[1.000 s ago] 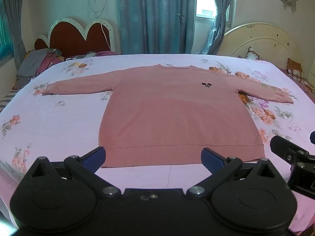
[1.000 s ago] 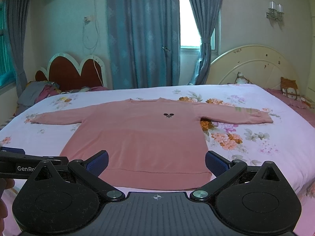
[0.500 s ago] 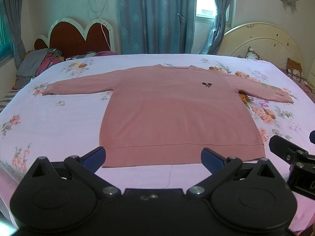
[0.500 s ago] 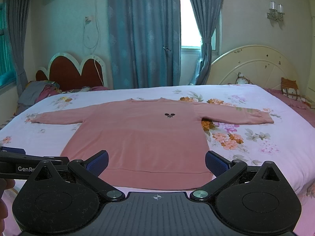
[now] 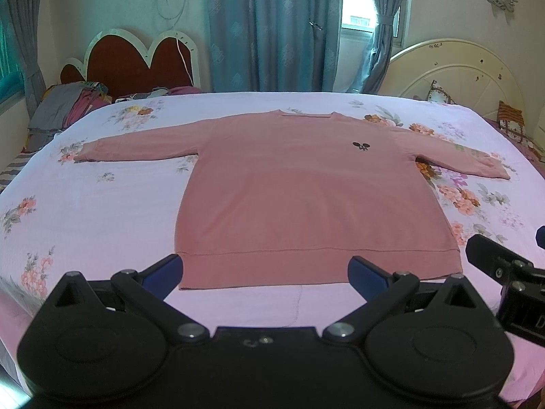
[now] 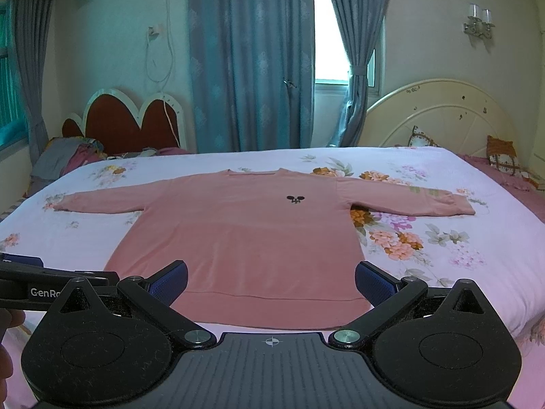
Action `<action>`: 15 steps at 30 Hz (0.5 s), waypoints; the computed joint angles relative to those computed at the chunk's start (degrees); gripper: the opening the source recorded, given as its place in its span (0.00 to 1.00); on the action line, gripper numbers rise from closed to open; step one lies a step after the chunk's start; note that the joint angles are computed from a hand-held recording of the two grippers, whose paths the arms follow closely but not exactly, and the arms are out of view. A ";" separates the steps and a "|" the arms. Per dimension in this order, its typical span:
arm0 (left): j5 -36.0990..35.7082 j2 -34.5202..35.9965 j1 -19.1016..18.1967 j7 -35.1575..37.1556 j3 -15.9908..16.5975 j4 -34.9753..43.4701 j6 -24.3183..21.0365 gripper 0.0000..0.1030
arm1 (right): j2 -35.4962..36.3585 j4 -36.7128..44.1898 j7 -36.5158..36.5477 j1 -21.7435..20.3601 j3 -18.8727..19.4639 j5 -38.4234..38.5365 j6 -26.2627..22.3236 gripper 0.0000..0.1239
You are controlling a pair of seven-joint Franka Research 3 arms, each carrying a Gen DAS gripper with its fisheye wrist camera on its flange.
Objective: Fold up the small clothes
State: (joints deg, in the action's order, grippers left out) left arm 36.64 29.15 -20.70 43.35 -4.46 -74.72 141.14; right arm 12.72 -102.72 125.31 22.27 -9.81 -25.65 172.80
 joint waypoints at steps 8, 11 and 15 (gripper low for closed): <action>-0.56 -0.05 0.38 0.48 -0.04 -0.06 -0.07 1.00 | 0.64 0.79 0.52 0.52 -0.30 -0.15 -0.27 0.83; -0.85 0.49 0.43 0.79 -0.09 0.72 -0.50 1.00 | 0.90 1.12 0.35 0.50 -0.21 0.09 -0.48 0.83; -1.18 0.53 0.63 1.19 -0.07 0.68 -0.51 1.00 | 1.07 1.30 0.05 0.57 -0.23 0.48 -0.63 0.83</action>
State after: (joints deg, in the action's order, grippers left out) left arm 35.46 29.69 -20.07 44.54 -4.53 -74.03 140.64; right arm 13.79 -101.42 125.36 22.84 -10.04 -25.16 172.17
